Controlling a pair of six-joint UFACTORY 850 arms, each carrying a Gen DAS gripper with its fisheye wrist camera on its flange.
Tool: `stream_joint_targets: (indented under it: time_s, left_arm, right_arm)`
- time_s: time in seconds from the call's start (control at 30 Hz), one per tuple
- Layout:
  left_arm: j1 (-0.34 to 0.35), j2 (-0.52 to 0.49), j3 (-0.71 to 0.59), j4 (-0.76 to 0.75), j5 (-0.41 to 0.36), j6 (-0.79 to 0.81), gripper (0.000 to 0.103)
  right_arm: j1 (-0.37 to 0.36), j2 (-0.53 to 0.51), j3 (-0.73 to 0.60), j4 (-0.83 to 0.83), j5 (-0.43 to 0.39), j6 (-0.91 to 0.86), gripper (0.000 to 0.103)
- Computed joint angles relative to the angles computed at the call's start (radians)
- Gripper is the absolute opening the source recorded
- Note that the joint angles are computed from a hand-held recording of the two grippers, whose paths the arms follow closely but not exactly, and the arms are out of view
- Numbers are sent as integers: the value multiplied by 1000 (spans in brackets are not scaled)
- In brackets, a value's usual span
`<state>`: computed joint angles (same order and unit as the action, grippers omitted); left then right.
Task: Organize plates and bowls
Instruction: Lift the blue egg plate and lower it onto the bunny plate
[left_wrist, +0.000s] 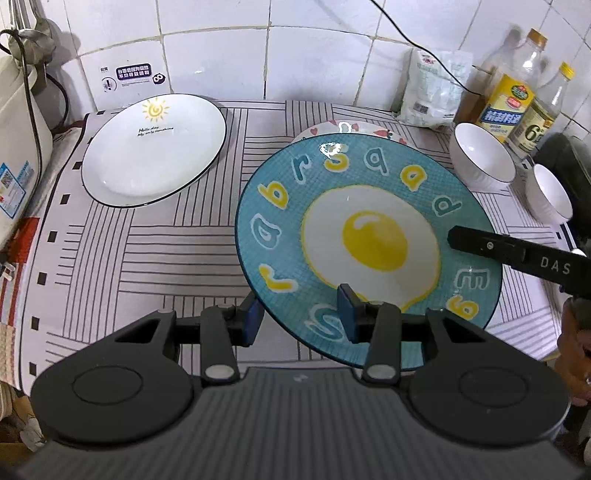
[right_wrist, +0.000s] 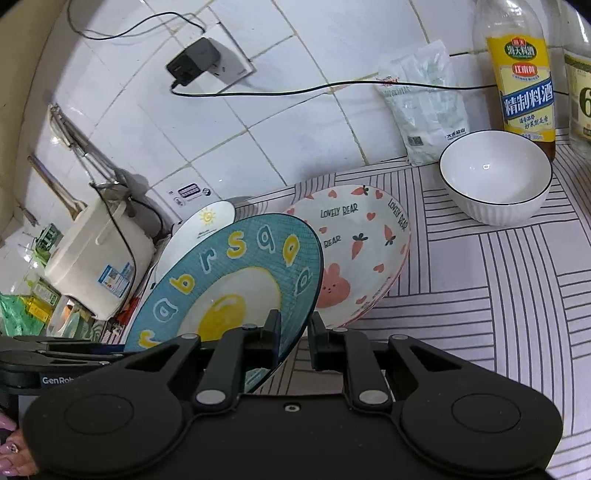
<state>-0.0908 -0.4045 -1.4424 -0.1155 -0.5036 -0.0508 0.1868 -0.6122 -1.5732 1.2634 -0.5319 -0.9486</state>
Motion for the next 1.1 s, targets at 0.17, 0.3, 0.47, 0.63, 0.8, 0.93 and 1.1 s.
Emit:
stream_joint_targets:
  time_s: [0.17, 0.3, 0.47, 0.63, 0.8, 0.93, 1.1]
  left_arm:
    - [20, -71, -68, -82, -30, 46, 41]
    - [22, -118, -123, -86, -41, 56, 41]
    - [20, -181, -208, -65, -80, 39, 41]
    - [15, -239, -284, -39, -118, 31, 41]
    - [8, -284, -342, -19, -145, 6, 41]
    - [5, -318, -394, -12, -179, -1, 41]
    - [3, -348, -442, 3, -213, -24, 41]
  right_arm:
    - [3, -37, -39, -20, 26, 31, 19]
    - [11, -63, -83, -118, 52, 114, 19]
    - [17, -95, -134, -236, 67, 222, 19]
    - [18, -132, -185, -330, 69, 307, 19]
    - [17, -166, -231, -405, 62, 380, 20]
    - [21, -178, -252, -478, 69, 435, 20]
    - [37, -181, -268, -618, 90, 517, 23]
